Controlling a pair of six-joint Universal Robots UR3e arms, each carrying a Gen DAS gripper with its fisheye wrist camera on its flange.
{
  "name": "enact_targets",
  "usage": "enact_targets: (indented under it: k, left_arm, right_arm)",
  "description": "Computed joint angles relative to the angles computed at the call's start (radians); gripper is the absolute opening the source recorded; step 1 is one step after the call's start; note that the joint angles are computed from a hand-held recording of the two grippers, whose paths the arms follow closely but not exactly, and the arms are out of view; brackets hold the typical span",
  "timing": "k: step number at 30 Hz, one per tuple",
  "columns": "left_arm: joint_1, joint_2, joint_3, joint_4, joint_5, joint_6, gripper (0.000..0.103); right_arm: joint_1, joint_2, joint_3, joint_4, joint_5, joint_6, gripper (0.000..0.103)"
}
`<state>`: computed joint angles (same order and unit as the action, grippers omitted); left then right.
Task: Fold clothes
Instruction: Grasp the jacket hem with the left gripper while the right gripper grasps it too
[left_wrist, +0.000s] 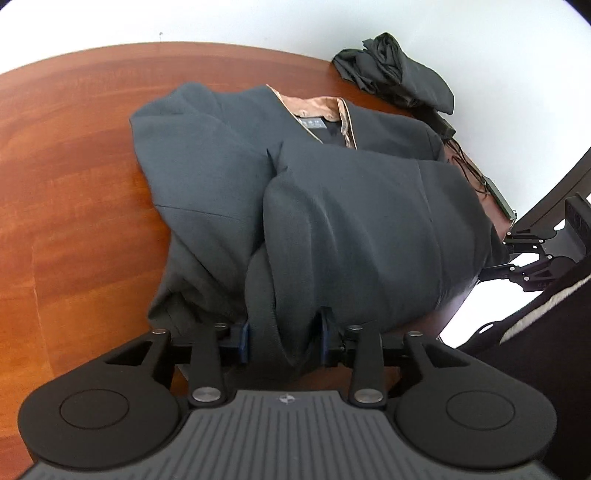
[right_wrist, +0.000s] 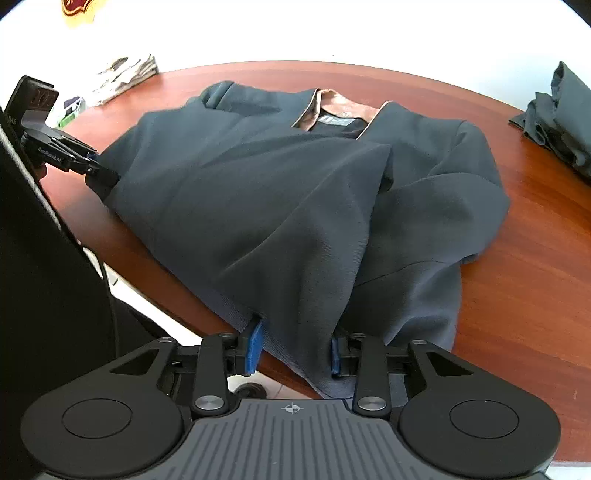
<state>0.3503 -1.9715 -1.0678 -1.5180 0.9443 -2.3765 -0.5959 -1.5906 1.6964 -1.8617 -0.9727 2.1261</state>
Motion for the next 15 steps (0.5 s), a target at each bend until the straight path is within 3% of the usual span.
enact_targets:
  k: [2,4,11,13,15]
  left_arm:
    - [-0.002,0.020,-0.030,0.026,-0.006,0.009,0.020]
    - [0.007,0.033,-0.028,0.007,-0.029,0.036,0.014]
    - [0.079,-0.011,0.267,-0.387,-0.144,0.114,0.011]
    - [0.093,-0.059,0.393,-0.491,-0.178,0.087,0.011]
    - [0.096,-0.105,0.484,-0.505,-0.209,0.038,0.011]
  right_arm:
    - [0.005,0.020,-0.038,0.029,-0.006,0.021,0.025]
    - [-0.006,0.033,-0.089,0.099,0.012,0.018,0.018]
    - [-0.091,0.073,-0.397,0.596,0.137,-0.126,0.012]
    - [-0.107,0.111,-0.504,0.727,0.172,-0.148,0.012]
    - [-0.118,0.151,-0.581,0.789,0.209,-0.138,0.012]
